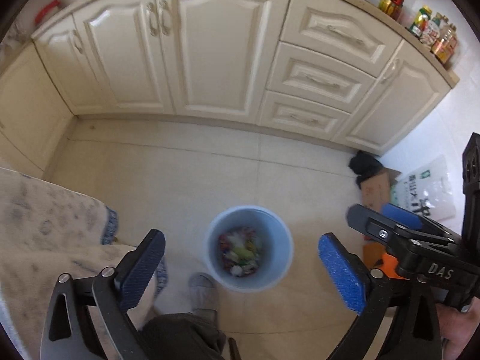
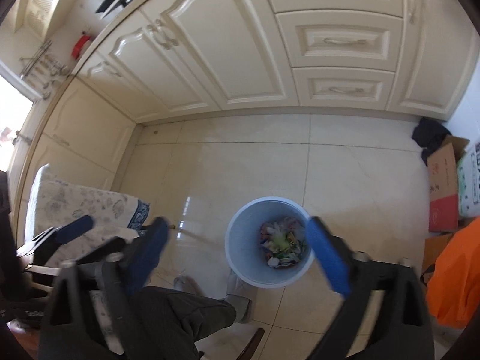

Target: Collect trash

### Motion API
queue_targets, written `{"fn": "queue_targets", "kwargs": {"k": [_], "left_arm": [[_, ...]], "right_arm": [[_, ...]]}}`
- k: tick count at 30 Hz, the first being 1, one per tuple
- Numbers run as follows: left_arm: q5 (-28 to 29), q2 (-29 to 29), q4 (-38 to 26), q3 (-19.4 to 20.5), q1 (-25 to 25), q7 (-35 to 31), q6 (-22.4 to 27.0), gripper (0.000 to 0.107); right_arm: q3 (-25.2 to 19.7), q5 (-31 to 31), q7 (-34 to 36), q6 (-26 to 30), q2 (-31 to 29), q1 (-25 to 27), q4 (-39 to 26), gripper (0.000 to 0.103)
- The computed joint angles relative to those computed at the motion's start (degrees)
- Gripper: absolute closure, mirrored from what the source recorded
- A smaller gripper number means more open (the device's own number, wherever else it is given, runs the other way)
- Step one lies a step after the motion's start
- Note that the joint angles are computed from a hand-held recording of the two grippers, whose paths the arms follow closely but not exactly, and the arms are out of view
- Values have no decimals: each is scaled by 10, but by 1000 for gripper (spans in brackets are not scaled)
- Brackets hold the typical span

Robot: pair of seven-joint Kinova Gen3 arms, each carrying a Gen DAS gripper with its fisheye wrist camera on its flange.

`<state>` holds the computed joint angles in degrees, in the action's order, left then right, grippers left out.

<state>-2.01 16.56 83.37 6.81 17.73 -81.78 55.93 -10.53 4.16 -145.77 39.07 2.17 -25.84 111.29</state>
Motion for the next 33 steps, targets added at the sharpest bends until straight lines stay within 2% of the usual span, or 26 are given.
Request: {"fn": "queue_targets", "kwargs": {"k": [2,7,13,16,17,19,23,27,31,33], "left_arm": [[-38,-2,-7,-24,40,30,-1,6],[-60,-33,2,-5,38,64,-10,6],[-70,-140,65,5,18,84,-35,6],[-64,-206,109,17,-14,86,-54,5],[-66,-232,121,6,-14,87,-49,5],[-78,-281,139,12,-34,98,-46,5],[-98,-380,167,19,-75,107,-14,5],[-78,-461,178,24,-137,85,21,5],[-94,-551,176,1,-150,71,80,5],[-84,-592,165,-11,-181,43,112,5]], "right_arm": [[-1,2,-10,2,-4,-1,1,0],[-13,41,-58,27,-15,-16,-18,0],[-42,89,-108,69,-37,-42,-64,0],[-63,120,-135,92,-43,-60,-96,0],[-71,133,-145,100,-44,-68,-110,0],[-82,153,-159,116,-38,-82,-139,0],[-99,202,-173,157,-22,-124,-206,0],[-110,256,-184,198,3,-179,-279,0],[-111,304,-160,247,45,-249,-369,0],[-107,328,-156,264,66,-285,-408,0]]}}
